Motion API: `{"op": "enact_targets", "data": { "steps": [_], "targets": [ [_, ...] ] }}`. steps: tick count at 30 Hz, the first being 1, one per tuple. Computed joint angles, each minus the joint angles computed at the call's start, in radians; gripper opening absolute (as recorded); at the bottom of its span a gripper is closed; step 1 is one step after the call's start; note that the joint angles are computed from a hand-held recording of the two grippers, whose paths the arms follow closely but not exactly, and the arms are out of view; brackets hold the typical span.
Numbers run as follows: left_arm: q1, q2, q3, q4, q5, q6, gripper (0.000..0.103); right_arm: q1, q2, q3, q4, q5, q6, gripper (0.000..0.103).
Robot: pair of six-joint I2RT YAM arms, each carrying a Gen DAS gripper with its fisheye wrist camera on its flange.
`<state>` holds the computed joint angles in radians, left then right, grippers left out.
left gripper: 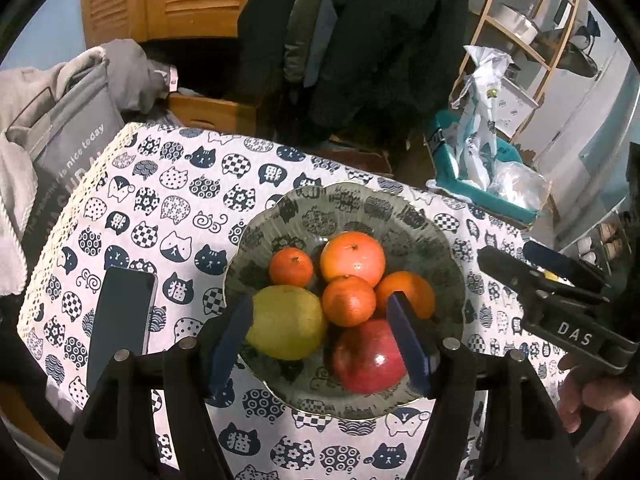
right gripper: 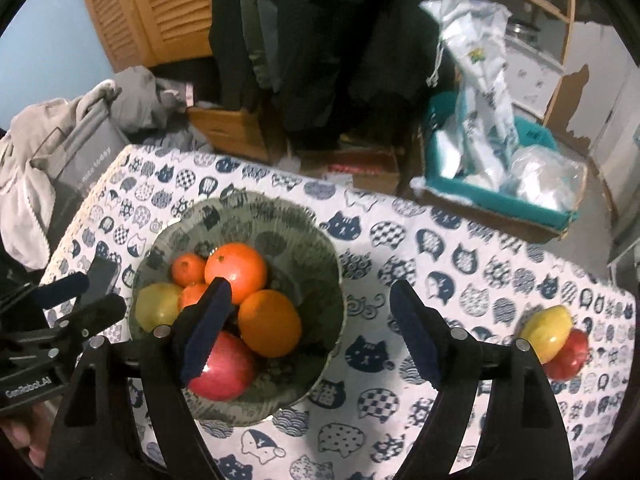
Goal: Organize fruits
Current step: 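Lower the large orange into the bowl and open the right tool, then move both tools back toward the yellow pear and red apple on the cloth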
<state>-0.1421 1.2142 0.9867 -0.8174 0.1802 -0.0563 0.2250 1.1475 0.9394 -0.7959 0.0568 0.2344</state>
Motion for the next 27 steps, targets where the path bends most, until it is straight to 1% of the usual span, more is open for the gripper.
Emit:
{"op": "enact_targets", "data": {
  "steps": [3,6,13,16,18,24,27],
  "targets": [
    [-0.008,-0.022,0.01,-0.012,0.006,-0.005,0.075,0.009,-0.04,0.019,-0.03,0.045,-0.013,0.082],
    [-0.021,-0.043,0.024,-0.027,0.011,-0.011,0.075,0.011,-0.083,0.04,-0.064,0.077,-0.028,0.082],
    [-0.062,-0.104,0.051,-0.067,0.012,-0.027,0.078,-0.013,-0.171,0.094,-0.141,0.102,-0.052,0.082],
    [-0.087,-0.128,0.068,-0.078,-0.008,-0.025,0.079,-0.023,-0.218,0.12,-0.172,0.121,-0.061,0.082],
    [-0.105,-0.145,0.079,-0.08,-0.029,-0.029,0.081,-0.032,-0.244,0.132,-0.189,0.127,-0.07,0.082],
    [-0.138,-0.182,0.118,-0.101,-0.033,-0.047,0.081,-0.1,-0.314,0.178,-0.242,0.109,-0.117,0.082],
    [-0.162,-0.198,0.135,-0.104,-0.05,-0.061,0.083,-0.143,-0.346,0.195,-0.269,0.089,-0.144,0.082]
  ]
}}
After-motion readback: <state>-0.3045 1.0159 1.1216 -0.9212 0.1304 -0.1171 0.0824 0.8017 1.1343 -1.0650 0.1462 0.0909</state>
